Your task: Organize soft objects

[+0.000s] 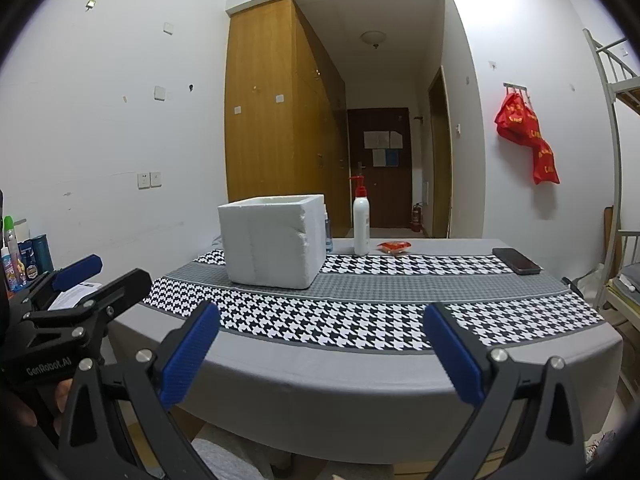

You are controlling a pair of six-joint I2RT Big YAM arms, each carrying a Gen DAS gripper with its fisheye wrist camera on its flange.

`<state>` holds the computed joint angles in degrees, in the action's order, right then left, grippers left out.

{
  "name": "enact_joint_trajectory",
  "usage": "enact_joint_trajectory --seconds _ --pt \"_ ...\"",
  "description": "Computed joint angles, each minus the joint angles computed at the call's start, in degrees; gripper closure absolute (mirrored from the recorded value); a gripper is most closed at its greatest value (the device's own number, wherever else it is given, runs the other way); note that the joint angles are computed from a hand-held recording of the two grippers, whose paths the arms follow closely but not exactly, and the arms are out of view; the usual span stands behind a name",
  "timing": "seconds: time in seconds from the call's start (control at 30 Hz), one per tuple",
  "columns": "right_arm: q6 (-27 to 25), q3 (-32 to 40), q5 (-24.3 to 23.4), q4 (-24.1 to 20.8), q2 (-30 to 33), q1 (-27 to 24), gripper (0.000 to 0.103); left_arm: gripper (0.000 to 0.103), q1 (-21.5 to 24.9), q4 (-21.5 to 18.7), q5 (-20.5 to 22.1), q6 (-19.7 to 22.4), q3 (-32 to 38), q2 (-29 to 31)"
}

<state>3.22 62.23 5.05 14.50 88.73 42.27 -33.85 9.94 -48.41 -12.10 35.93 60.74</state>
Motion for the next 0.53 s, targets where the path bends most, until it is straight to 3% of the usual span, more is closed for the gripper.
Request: enact_joint_trajectory --seconds 0.53 --pt "-0.24 0.14 -0.38 -0.26 0.09 -0.16 0.000 0.001 -0.29 0.26 -0.35 0.18 -0.08 -0.12"
